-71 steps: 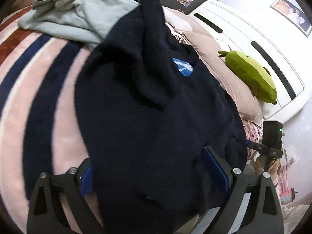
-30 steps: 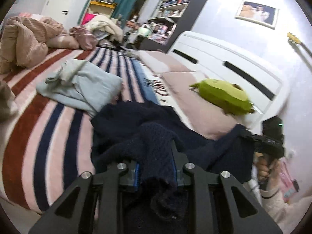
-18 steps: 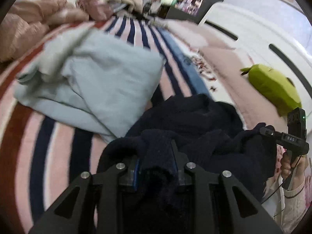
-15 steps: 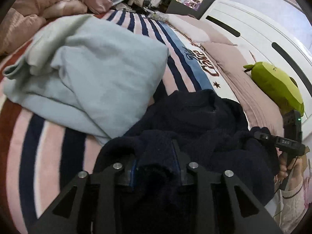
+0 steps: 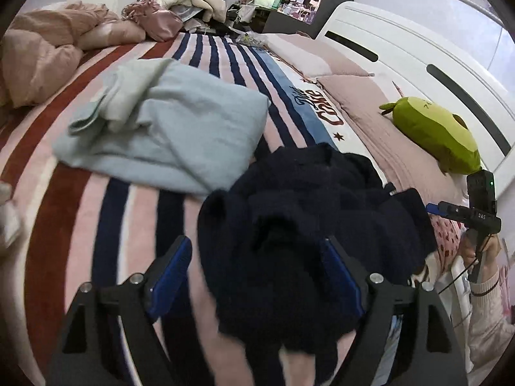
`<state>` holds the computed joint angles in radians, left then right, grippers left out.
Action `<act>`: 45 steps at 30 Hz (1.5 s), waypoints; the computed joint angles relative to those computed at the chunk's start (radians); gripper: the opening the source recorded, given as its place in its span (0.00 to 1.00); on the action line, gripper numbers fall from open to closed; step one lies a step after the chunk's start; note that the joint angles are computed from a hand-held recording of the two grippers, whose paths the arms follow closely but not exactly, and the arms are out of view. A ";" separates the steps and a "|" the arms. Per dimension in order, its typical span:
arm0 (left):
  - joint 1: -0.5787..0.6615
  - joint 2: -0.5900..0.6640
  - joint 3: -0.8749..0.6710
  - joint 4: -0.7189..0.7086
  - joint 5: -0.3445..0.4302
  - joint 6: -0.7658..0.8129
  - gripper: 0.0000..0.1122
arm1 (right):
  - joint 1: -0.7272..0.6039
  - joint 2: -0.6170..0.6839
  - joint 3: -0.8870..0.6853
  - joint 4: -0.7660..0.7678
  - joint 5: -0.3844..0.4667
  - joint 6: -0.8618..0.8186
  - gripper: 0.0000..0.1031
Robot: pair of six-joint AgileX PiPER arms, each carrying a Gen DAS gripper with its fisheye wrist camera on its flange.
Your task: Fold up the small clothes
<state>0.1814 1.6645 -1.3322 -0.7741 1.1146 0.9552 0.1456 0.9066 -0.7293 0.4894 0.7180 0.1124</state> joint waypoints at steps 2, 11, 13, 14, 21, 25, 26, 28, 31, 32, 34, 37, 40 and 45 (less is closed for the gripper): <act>0.029 -0.024 0.043 0.000 0.029 0.031 0.71 | 0.041 -0.048 0.028 -0.041 0.019 0.057 0.59; 0.014 -0.047 0.308 -0.013 -0.007 0.128 0.71 | 0.327 -0.067 0.188 -0.240 -0.174 0.391 0.35; 0.001 -0.059 0.346 -0.035 -0.032 0.144 0.59 | 0.355 -0.038 0.198 -0.259 -0.215 0.425 0.21; -0.009 -0.066 0.355 -0.045 -0.040 0.147 0.46 | 0.360 -0.033 0.201 -0.263 -0.229 0.435 0.14; 0.007 -0.152 0.337 -0.083 0.008 0.157 0.15 | 0.457 -0.084 0.159 -0.634 -0.287 0.821 0.09; 0.047 -0.179 0.273 -0.127 0.069 0.161 0.13 | 0.388 -0.046 0.068 -0.557 -0.265 0.691 0.09; 0.048 -0.184 0.242 -0.140 0.072 0.150 0.13 | 0.367 -0.032 0.044 -0.538 -0.260 0.656 0.09; 0.040 -0.171 0.181 -0.160 0.076 0.122 0.13 | 0.294 0.009 -0.010 -0.446 -0.260 0.534 0.08; -0.006 -0.117 0.045 -0.164 0.029 0.049 0.12 | 0.211 0.107 -0.113 -0.397 -0.251 0.467 0.08; -0.031 -0.090 -0.007 -0.153 0.005 0.016 0.12 | 0.178 0.149 -0.155 -0.385 -0.248 0.443 0.08; -0.090 -0.019 -0.117 -0.112 -0.070 -0.059 0.11 | 0.122 0.213 -0.215 -0.324 -0.244 0.359 0.08; -0.160 0.138 -0.320 -0.044 -0.122 -0.212 0.13 | 0.061 0.355 -0.321 -0.321 -0.240 0.332 0.08; -0.219 0.239 -0.422 0.069 -0.223 -0.314 0.41 | 0.007 0.490 -0.395 -0.272 -0.230 0.283 0.10; -0.190 0.309 -0.447 0.032 -0.212 -0.308 0.68 | -0.044 0.586 -0.434 -0.309 -0.219 0.304 0.47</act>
<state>-0.0083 1.9733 -1.7788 -0.7418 0.9025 0.6470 0.1020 1.4924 -1.1635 0.1800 0.4987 0.4164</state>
